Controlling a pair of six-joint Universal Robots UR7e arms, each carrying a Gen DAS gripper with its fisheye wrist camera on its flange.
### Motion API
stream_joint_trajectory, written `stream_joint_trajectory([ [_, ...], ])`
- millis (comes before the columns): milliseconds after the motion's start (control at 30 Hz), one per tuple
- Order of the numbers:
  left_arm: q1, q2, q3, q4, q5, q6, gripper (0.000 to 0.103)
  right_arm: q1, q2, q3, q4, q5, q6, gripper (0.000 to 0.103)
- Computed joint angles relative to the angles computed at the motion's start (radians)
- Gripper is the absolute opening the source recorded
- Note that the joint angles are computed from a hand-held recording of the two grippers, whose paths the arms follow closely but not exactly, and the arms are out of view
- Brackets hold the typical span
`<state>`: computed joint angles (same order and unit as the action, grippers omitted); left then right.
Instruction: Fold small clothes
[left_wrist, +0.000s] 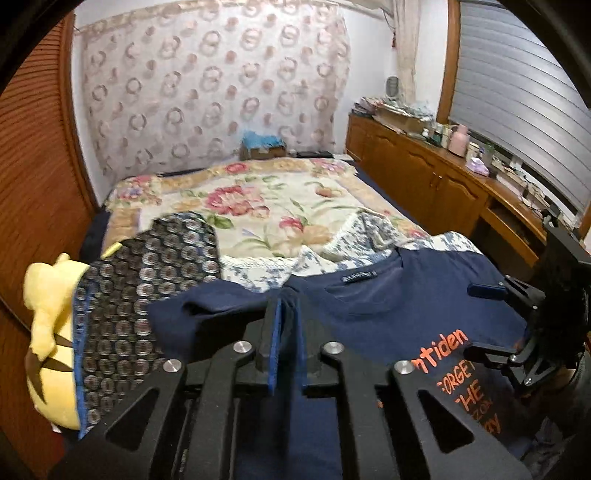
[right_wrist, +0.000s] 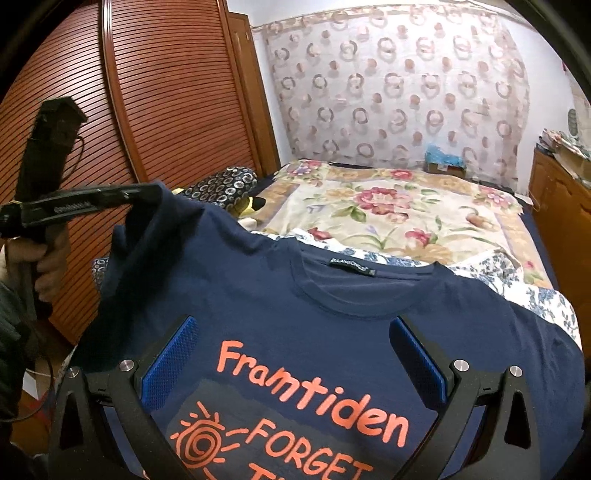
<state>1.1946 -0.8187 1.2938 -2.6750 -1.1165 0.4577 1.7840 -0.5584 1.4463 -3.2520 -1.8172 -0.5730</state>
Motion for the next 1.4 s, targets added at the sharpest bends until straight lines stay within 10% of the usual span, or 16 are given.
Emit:
stream_joint_trajectory([
  [433,0.011,-0.068,0.078,-0.070,0.006,-0.005,0.074,0.016,0.042,-0.102,0.123,-0.008,0.044,0.102],
  [867,0.021,-0.114,0.216,-0.178,0.074,-0.004,0.076,0.013,0.044,-0.111,0.157,-0.013,0.021,0.101],
  [1400,-0.008,-0.007,0.252,-0.116,0.000,0.010,0.076,-0.063,-0.210,0.248,-0.150,-0.226,0.077,0.093],
])
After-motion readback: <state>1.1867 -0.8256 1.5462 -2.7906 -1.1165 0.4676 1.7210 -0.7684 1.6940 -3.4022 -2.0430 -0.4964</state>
